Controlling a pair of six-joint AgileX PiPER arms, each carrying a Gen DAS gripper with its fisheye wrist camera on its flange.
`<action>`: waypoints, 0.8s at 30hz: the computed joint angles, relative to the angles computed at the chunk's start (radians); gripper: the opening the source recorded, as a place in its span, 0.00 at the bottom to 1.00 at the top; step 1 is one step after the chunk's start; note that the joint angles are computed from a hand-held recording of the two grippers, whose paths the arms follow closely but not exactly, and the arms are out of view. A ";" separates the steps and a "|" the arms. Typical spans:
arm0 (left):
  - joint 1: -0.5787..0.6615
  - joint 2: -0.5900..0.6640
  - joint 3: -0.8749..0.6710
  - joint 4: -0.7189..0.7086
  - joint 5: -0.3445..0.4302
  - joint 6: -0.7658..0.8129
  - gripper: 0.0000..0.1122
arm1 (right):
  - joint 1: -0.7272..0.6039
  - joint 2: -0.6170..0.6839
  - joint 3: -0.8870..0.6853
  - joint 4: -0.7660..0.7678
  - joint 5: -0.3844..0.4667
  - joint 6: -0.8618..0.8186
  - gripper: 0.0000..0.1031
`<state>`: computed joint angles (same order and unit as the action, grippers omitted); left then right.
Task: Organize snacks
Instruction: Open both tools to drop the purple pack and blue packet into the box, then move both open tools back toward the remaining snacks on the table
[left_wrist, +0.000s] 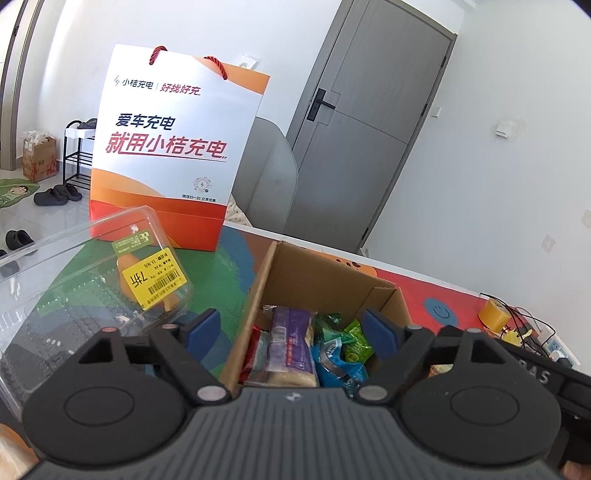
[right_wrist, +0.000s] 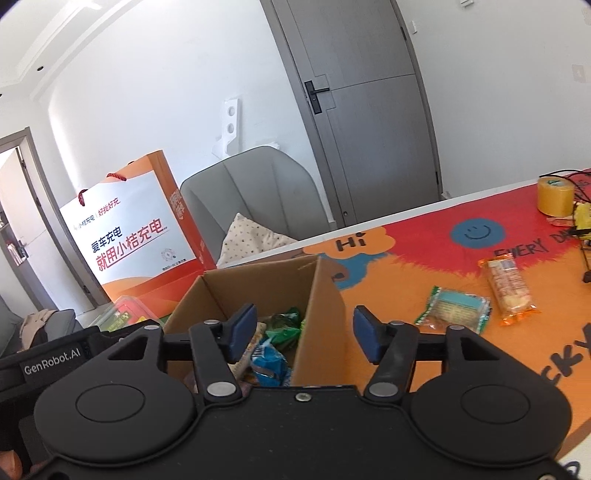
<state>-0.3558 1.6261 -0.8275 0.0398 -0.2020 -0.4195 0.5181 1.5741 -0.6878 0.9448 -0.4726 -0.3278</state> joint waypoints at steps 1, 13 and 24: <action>-0.010 -0.002 0.000 -0.050 0.003 0.047 0.78 | 0.005 -0.011 0.012 0.036 -0.016 -0.028 0.66; -0.128 -0.021 -0.008 -0.464 0.018 0.449 0.85 | -0.039 -0.165 0.175 0.088 -0.058 -0.052 0.95; -0.244 -0.009 -0.053 -0.838 0.018 0.816 0.88 | -0.148 -0.300 0.287 0.052 -0.015 -0.033 1.00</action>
